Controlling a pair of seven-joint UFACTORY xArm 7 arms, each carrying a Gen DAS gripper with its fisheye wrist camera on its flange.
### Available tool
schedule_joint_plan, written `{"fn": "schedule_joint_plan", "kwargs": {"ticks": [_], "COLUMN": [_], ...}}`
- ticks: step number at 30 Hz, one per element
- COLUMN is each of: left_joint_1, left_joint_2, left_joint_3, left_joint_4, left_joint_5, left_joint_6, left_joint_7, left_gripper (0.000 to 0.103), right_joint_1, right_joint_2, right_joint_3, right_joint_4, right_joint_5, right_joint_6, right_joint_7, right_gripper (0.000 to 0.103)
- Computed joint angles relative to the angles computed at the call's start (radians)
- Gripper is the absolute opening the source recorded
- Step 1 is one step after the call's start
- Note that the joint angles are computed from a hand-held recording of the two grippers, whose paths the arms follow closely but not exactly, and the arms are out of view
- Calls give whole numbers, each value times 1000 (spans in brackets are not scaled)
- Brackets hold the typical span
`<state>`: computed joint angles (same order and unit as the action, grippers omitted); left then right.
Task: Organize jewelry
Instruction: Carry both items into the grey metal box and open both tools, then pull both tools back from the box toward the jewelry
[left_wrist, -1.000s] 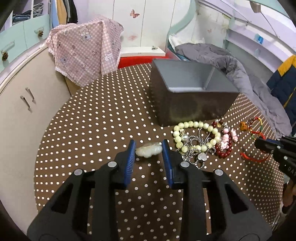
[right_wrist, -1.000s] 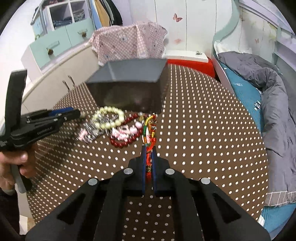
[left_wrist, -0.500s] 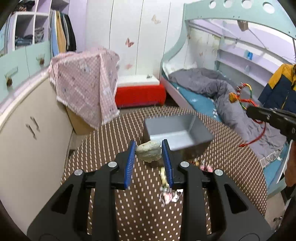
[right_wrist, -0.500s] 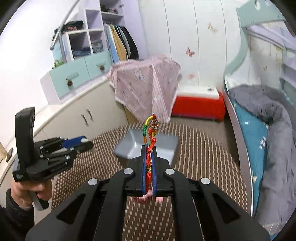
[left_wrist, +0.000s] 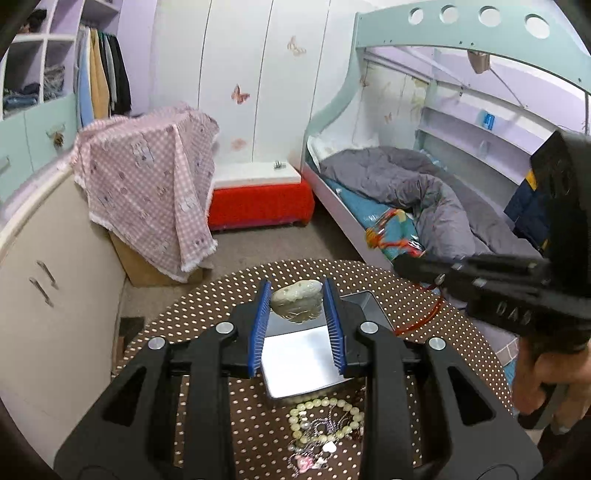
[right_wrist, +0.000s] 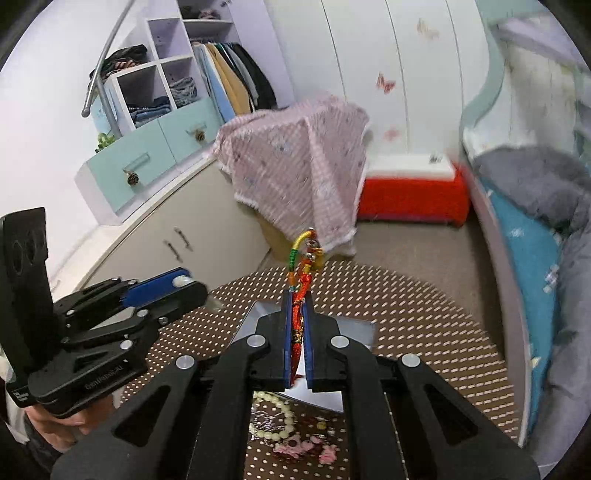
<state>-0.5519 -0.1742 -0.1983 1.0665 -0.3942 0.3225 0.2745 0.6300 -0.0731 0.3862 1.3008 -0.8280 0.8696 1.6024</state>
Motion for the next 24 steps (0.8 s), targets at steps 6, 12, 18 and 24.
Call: {"fn": "schedule_joint_plan", "kwargs": {"ticks": [6,12,18,24], "left_joint_1": [52,118,56,3], "left_joint_2": [10,-57,-155,-249], "left_joint_3": [-28,-46,29,83], "left_joint_4": [0,-53,-134,-216], "left_joint_5": [129,306,244,205], "left_joint_6": [-48,-74,-117,-146], "left_joint_7": [-166,-339,-285,-206], "left_gripper": [83,90,93,94], "right_joint_1": [-15,-5,50,199], "right_joint_2": [-19,-35,18,138], "right_joint_3": [-3,44,76,96], "right_joint_4": [-46,-19,92,282], "right_joint_5": [-1,-59,-91,-184], "right_joint_6": [26,177,356,645], "right_joint_7": [98,184,188,215], "right_gripper": [90,95,95,95]}}
